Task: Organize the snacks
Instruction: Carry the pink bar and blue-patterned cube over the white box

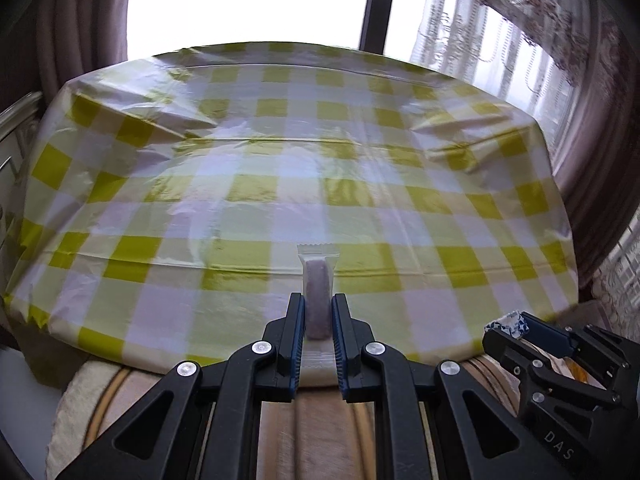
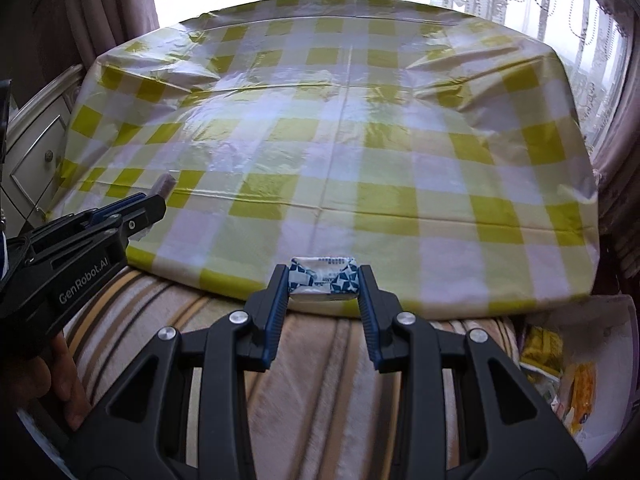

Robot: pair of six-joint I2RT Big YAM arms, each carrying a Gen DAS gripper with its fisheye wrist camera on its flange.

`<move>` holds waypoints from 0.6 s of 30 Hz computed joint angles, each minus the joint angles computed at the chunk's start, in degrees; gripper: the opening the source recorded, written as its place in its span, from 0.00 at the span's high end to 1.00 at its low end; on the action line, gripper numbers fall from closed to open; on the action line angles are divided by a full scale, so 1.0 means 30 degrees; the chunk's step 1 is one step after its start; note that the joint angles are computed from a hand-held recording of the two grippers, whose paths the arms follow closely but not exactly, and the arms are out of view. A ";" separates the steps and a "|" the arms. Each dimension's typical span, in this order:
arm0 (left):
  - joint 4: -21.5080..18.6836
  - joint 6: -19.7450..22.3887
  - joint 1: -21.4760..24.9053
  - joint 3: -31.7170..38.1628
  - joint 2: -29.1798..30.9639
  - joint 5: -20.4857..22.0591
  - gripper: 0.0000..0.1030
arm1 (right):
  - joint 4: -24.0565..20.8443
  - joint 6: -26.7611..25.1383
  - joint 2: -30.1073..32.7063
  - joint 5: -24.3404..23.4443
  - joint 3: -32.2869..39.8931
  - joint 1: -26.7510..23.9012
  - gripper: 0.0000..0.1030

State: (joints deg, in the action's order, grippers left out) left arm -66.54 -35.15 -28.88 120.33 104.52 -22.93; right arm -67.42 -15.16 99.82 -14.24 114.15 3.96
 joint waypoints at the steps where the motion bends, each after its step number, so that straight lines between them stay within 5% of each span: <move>1: -0.0118 0.0054 -0.0131 0.0181 0.0096 -0.0030 0.86 | 0.0013 -0.0006 -0.0088 -0.0030 -0.0110 -0.0112 0.63; 18: -0.1205 0.1107 -0.1765 0.3119 0.1998 0.1475 0.86 | 0.0492 0.0055 -0.1491 -0.0373 -0.1799 -0.2299 0.63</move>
State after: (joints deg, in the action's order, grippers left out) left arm -70.16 -31.83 -34.18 129.69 110.51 -18.51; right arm -65.95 -14.99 95.34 -15.36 108.75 -2.93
